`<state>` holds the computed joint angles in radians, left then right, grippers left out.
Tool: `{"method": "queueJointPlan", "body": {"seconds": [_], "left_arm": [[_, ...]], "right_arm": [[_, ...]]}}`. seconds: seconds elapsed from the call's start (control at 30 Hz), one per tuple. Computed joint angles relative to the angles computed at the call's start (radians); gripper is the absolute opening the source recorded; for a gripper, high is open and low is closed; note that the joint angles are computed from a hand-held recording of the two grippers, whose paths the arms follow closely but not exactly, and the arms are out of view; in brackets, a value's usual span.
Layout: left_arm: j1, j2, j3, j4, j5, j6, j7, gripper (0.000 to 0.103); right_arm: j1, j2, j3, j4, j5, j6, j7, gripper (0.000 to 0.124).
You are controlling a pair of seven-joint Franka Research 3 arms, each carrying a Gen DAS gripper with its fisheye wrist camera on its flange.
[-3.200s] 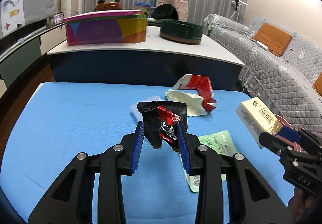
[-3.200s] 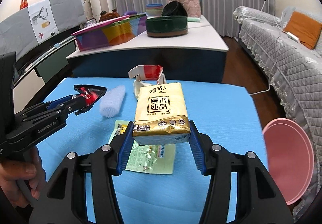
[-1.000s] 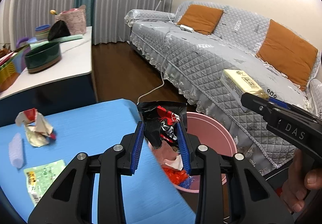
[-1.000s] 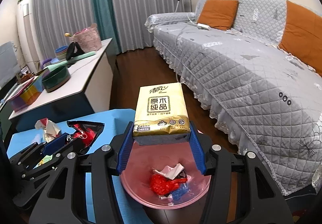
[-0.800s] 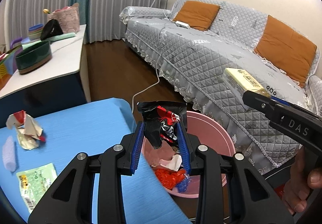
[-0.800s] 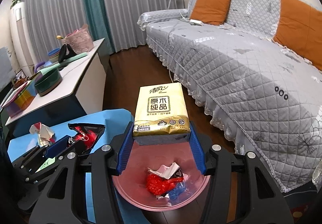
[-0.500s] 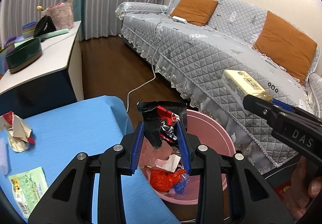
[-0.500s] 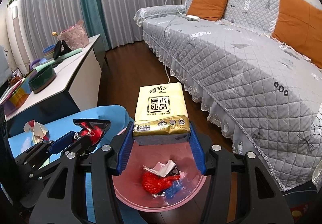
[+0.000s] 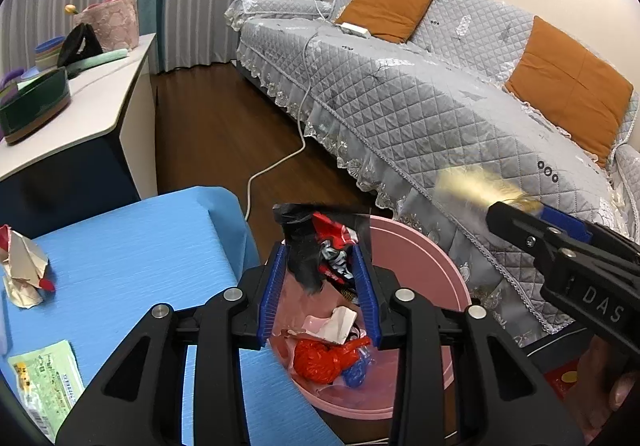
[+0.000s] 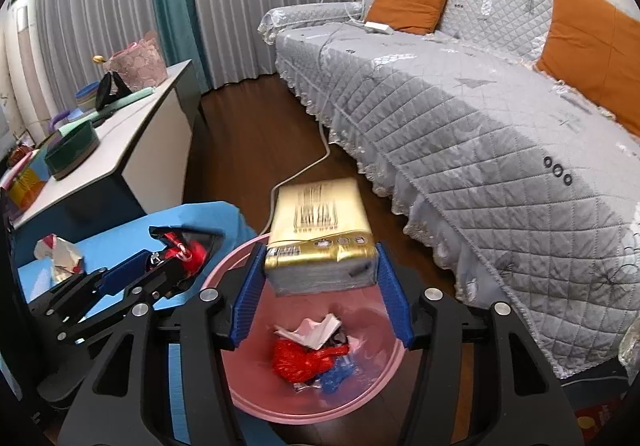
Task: Collect trash
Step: 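Open both tools to drop the tissue pack and wrapper into the bin, then move both open tools back over the remaining table trash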
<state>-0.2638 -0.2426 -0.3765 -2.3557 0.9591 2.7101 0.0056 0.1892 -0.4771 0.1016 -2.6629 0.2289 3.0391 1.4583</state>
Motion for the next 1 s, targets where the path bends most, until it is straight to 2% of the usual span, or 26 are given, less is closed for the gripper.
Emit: {"method": "queueJointPlan", "body": {"seconds": [0.03, 0.07, 0.43, 0.73, 1.0], "left_arm": [[-0.002, -0.001, 0.005, -0.004, -0.011, 0.008, 0.003, 0.049], [-0.001, -0.006, 0.005, -0.007, -0.011, 0.009, -0.001, 0.050], [-0.001, -0.138, -0.008, -0.099, -0.073, -0.020, 0.022, 0.050], [-0.017, -0.371, -0.016, -0.241, -0.211, -0.085, 0.096, 0.048], [-0.056, -0.612, -0.006, -0.357, -0.334, -0.198, 0.187, 0.047]], "right_arm": [[-0.016, 0.000, 0.015, 0.000, -0.007, 0.003, 0.011, 0.067], [-0.019, 0.001, 0.018, 0.001, -0.009, 0.004, 0.016, 0.070], [0.000, -0.018, 0.021, -0.002, -0.008, 0.015, 0.041, 0.070], [0.091, -0.070, 0.013, -0.031, 0.021, 0.029, 0.017, 0.067], [0.207, -0.095, -0.005, -0.049, 0.062, 0.050, -0.017, 0.050]]}}
